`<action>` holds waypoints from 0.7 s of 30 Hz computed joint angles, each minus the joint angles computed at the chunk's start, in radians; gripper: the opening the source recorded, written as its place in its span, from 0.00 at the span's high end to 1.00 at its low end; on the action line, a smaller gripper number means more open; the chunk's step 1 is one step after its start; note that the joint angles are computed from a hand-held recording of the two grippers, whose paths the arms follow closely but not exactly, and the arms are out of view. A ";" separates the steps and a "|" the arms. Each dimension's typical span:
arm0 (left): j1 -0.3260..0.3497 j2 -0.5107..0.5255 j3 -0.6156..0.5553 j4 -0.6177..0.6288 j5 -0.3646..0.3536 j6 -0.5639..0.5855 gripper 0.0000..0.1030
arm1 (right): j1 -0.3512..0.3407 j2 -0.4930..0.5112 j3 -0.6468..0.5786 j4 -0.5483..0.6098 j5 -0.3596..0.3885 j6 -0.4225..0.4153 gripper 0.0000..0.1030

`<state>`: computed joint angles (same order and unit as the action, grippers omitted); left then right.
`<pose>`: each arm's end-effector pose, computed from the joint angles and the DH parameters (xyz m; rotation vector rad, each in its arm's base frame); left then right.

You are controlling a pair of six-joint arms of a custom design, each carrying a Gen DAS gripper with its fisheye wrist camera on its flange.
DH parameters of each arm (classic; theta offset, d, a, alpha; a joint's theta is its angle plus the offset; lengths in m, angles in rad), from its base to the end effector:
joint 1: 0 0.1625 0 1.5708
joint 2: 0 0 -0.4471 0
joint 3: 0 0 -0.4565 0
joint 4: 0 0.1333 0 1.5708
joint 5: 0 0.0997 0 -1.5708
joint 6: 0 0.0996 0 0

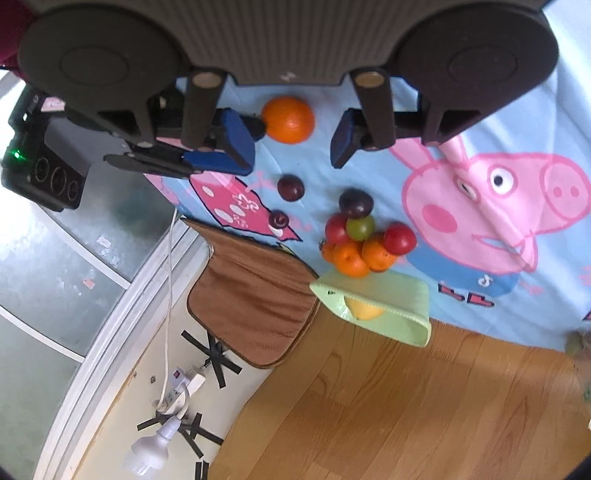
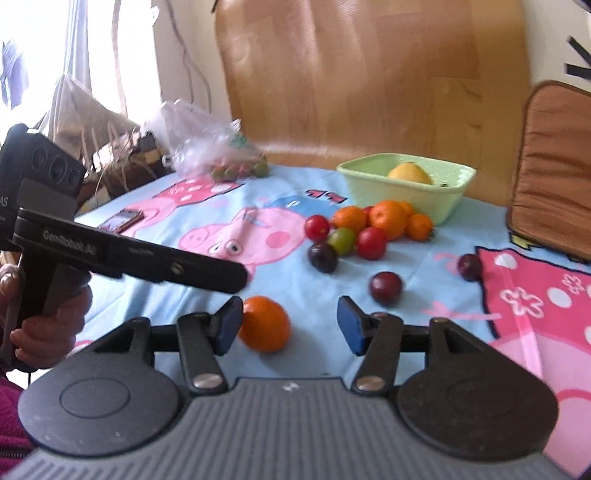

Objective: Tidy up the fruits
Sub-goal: 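Grasp the tangerine with the left gripper while the right gripper grasps a dark plum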

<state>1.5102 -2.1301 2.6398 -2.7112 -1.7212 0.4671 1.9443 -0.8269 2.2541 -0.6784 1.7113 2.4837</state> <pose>0.1000 -0.3065 0.2980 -0.8434 -2.8425 0.9922 0.2470 -0.3032 -0.1005 1.2463 -2.3648 1.1261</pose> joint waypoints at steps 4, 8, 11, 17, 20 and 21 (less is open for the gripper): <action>-0.036 -0.034 0.025 0.008 0.028 0.045 0.52 | -0.019 -0.022 0.021 -0.064 0.041 0.071 0.43; -0.095 -0.072 0.063 0.038 0.077 0.116 0.50 | -0.018 -0.013 -0.008 -0.064 0.094 0.104 0.44; -0.138 -0.093 0.101 0.000 0.136 0.150 0.48 | -0.005 0.010 -0.042 -0.046 0.119 0.087 0.45; -0.166 -0.123 0.120 -0.017 0.200 0.159 0.47 | 0.008 0.061 -0.122 0.023 0.175 0.055 0.57; -0.159 -0.136 0.122 -0.018 0.209 0.164 0.46 | 0.013 0.069 -0.122 -0.003 0.197 0.040 0.71; -0.158 -0.135 0.122 -0.020 0.214 0.161 0.46 | 0.012 0.066 -0.117 -0.007 0.196 0.039 0.71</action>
